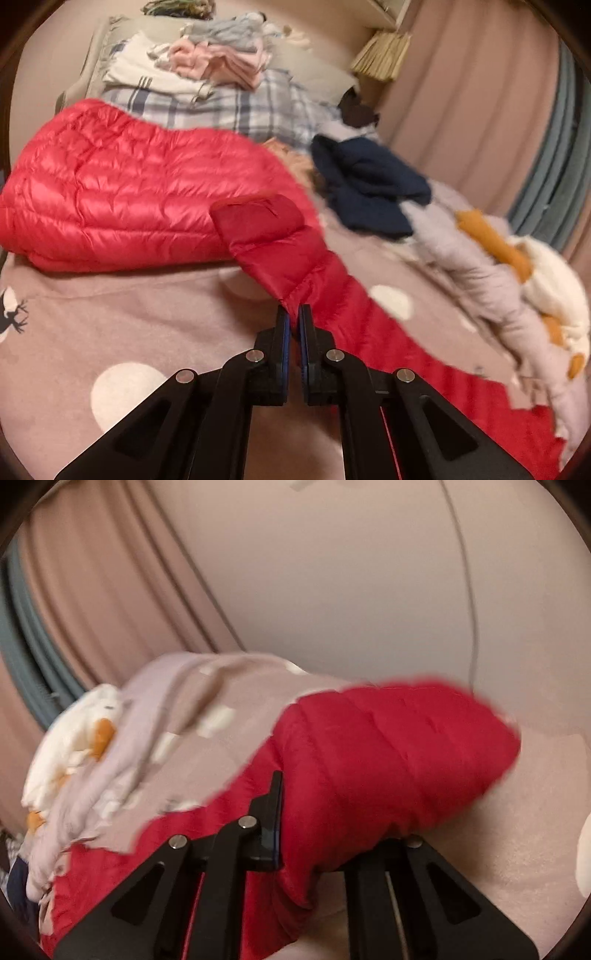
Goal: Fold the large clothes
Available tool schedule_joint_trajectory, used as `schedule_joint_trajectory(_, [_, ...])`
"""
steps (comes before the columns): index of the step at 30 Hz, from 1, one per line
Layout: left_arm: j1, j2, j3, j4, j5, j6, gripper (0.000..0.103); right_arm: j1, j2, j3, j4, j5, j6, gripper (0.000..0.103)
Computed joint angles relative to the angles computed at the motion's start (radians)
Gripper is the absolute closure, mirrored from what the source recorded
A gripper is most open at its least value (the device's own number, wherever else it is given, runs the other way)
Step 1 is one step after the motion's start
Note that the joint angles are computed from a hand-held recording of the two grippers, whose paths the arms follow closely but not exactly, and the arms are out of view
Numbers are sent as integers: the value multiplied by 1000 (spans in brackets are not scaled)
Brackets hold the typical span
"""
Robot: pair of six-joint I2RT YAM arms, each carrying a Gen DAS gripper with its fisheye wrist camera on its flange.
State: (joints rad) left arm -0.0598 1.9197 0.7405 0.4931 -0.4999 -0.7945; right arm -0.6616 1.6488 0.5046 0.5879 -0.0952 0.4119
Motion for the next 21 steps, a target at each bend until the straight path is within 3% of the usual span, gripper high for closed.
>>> schedule_joint_trajectory(2, [-10, 0, 17, -30, -8, 21, 99, 42, -124, -44, -16, -3, -22, 92])
schedule_joint_trajectory(4, [13, 26, 58, -116, 53, -4, 99, 124, -253, -72, -70, 39, -51, 92])
schedule_joint_trajectory(7, [88, 78, 24, -5, 231, -138, 99, 277, -370, -72, -141, 117, -44, 93])
schedule_joint_trajectory(8, [103, 89, 30, 1, 261, -139, 99, 328, -385, -64, -156, 147, -41, 93])
schedule_joint_trajectory(11, [105, 114, 73, -41, 233, -71, 99, 519, -413, -28, -213, 231, -31, 93])
schedule_joint_trajectory(14, [108, 141, 113, -82, 220, -42, 99, 742, -351, 63, -244, 326, -62, 93])
schedule_joint_trajectory(18, [185, 222, 113, 18, 447, -203, 94, 1003, -97, 289, -277, 424, -138, 93])
schedule_joint_trajectory(20, [193, 275, 88, 154, 467, -238, 91, 1077, 64, 421, -327, 440, -153, 92])
schedule_joint_trajectory(21, [189, 280, 94, 155, 454, -226, 90, 1105, 134, 476, -361, 439, -151, 89])
